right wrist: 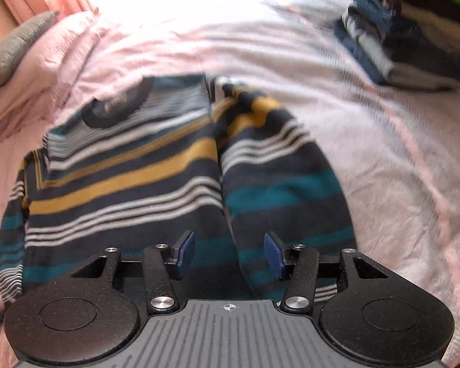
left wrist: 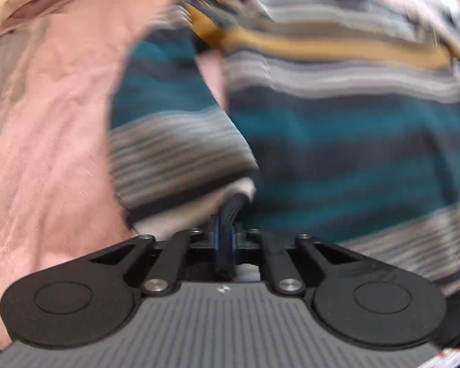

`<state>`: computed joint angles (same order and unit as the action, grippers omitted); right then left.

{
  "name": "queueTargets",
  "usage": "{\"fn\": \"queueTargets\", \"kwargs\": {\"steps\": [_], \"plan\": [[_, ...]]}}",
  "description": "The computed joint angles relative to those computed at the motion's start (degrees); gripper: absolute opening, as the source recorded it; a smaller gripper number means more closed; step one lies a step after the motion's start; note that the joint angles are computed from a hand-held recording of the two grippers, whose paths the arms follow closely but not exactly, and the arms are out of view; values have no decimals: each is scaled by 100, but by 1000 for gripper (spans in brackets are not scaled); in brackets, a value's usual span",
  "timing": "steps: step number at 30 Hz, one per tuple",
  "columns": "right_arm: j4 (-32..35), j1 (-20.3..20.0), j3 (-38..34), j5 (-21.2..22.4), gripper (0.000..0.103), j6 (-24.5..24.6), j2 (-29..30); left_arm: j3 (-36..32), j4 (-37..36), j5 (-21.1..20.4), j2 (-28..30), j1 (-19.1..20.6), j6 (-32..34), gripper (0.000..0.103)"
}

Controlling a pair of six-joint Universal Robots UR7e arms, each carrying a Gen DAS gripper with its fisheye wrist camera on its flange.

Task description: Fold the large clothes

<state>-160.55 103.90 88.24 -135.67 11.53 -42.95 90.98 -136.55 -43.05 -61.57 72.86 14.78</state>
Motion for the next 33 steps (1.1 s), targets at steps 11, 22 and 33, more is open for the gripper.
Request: {"fn": "queueTargets", "kwargs": {"steps": [11,22,33], "plan": [[-100,307,539,-385,47,817,-523,-4917,-2473,2318,2034,514,1923,22],[-261,-210,2879,124,47,3138,-2200,-2049,1392,1401,217,55,-2950,35],[-2294,-1736,3962,2455,33,3106,-2297,-878,1803,-80,255,-1048,-3526,38]]}}
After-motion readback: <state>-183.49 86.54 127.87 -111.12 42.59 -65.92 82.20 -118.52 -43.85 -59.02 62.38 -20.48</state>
